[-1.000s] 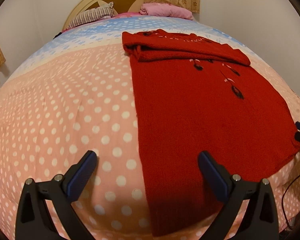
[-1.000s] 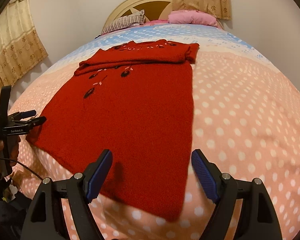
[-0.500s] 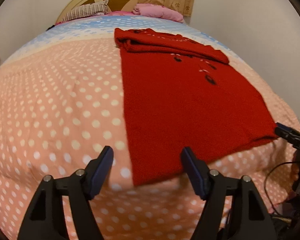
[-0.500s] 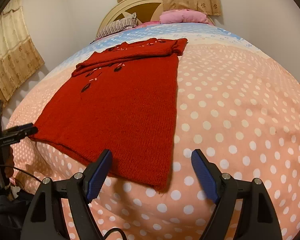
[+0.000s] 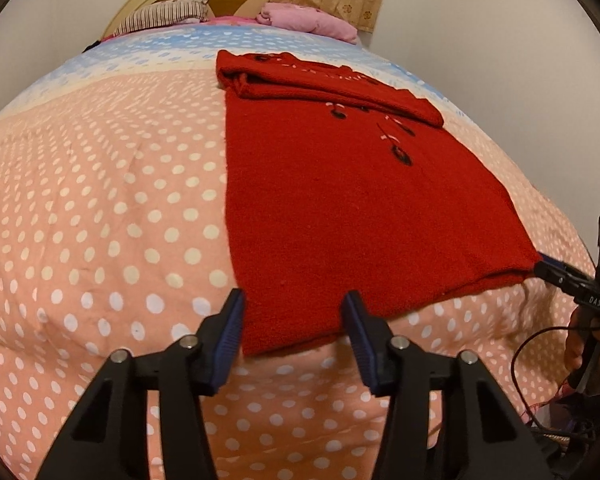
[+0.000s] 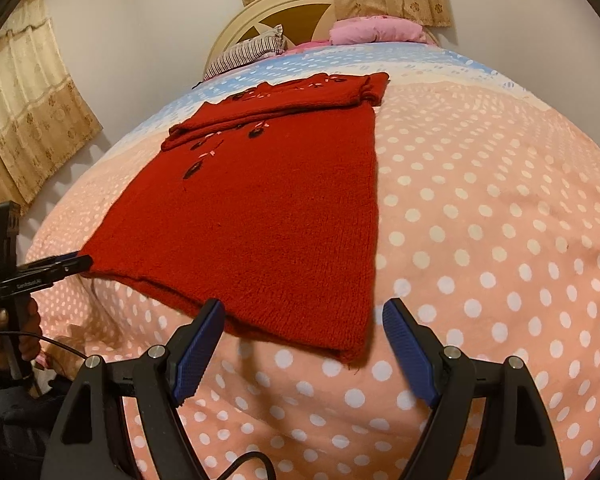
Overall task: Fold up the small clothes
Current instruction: 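Grasp the sweater hem with the left gripper while the right gripper grasps it too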
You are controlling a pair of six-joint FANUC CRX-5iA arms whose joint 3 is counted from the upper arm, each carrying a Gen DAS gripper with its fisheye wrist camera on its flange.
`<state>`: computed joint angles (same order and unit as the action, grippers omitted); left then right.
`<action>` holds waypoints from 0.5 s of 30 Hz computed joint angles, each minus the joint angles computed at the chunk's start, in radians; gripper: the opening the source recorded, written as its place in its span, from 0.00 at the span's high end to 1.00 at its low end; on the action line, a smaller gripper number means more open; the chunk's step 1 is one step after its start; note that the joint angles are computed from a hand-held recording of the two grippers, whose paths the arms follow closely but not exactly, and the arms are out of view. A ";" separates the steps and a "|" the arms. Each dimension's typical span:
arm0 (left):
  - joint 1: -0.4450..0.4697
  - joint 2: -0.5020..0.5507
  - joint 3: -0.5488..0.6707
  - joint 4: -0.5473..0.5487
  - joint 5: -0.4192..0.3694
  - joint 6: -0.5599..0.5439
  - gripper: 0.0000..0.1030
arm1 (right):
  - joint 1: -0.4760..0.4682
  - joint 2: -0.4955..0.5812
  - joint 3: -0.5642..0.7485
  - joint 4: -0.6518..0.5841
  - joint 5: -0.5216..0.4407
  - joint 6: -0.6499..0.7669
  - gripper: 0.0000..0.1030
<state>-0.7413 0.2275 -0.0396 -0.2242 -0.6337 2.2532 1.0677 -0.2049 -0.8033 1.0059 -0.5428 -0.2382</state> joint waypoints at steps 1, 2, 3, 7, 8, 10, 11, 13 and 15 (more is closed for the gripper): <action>0.004 -0.002 -0.008 0.013 0.012 -0.012 0.50 | -0.005 -0.006 -0.006 0.001 0.012 -0.008 0.21; 0.009 -0.005 -0.020 0.024 0.030 -0.021 0.50 | -0.007 -0.008 -0.008 0.003 0.018 -0.012 0.21; 0.012 -0.008 -0.029 0.031 0.044 -0.026 0.50 | -0.009 -0.009 -0.010 0.006 0.022 -0.016 0.21; 0.033 -0.025 -0.071 0.099 0.093 -0.065 0.50 | -0.051 -0.031 -0.048 0.079 0.093 -0.102 0.22; 0.040 -0.029 -0.084 0.124 0.106 -0.083 0.50 | -0.078 -0.043 -0.067 0.116 0.139 -0.147 0.23; 0.038 -0.026 -0.083 0.127 0.109 -0.086 0.50 | -0.115 -0.057 -0.091 0.169 0.188 -0.222 0.28; 0.033 -0.024 -0.077 0.115 0.103 -0.077 0.51 | -0.117 -0.059 -0.092 0.169 0.186 -0.227 0.36; 0.017 -0.020 -0.059 0.078 0.085 -0.048 0.54 | -0.110 -0.052 -0.081 0.109 0.202 -0.164 0.64; 0.015 -0.017 -0.052 0.082 0.073 -0.071 0.85 | -0.111 -0.050 -0.082 0.125 0.204 -0.179 0.91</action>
